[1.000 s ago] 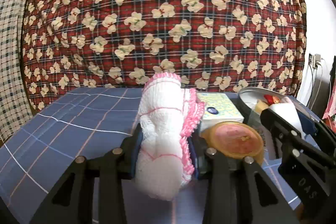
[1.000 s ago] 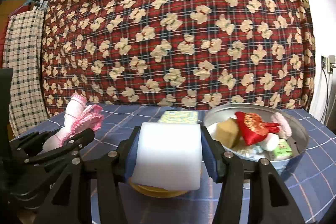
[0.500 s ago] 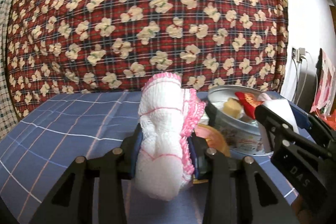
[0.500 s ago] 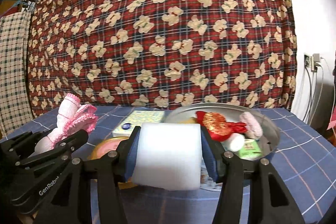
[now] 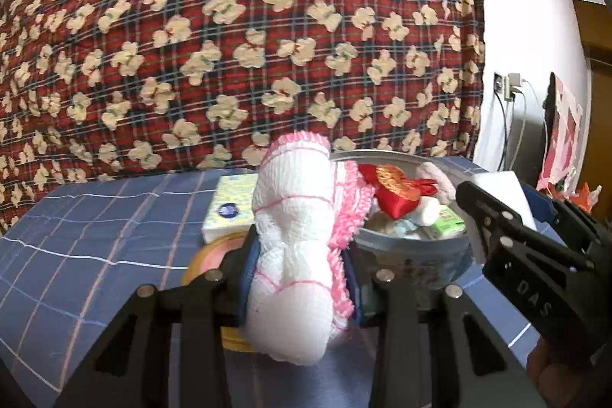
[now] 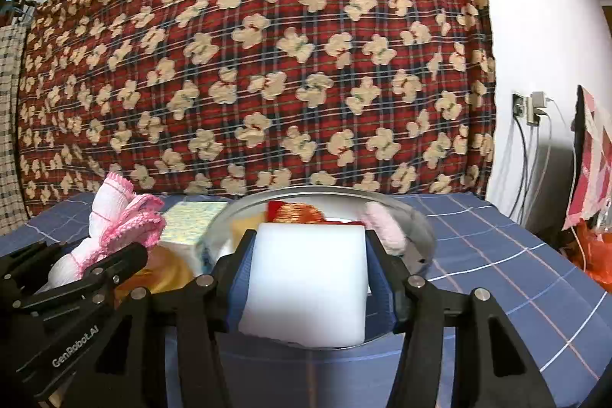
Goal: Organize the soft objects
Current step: 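Carry the sock and sponge over the metal tin and lower them inside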
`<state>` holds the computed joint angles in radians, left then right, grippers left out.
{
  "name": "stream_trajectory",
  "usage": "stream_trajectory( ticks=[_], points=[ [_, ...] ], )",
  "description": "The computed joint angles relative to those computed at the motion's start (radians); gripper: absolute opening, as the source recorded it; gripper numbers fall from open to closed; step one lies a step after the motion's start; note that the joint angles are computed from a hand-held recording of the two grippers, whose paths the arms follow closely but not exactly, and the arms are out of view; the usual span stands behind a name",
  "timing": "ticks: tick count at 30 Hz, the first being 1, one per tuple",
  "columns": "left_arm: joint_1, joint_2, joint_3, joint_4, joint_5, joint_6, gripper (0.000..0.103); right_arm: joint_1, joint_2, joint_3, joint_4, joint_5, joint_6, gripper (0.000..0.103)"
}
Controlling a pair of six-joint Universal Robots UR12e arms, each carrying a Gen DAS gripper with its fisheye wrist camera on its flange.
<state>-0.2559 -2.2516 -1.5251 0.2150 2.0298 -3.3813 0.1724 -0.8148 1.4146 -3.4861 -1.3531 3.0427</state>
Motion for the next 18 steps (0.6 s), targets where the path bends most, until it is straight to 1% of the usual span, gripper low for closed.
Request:
stream_trajectory(
  ticks=[11,18],
  points=[
    [-0.01,-0.025,0.051,-0.028,-0.051,0.018,0.037,-0.024,0.01,-0.022,0.014,-0.052,0.013,0.057],
    [-0.013,-0.041,0.086,-0.051,-0.086,0.027,0.037,-0.031,0.021,-0.043,0.016,-0.083,-0.004,0.057]
  ],
)
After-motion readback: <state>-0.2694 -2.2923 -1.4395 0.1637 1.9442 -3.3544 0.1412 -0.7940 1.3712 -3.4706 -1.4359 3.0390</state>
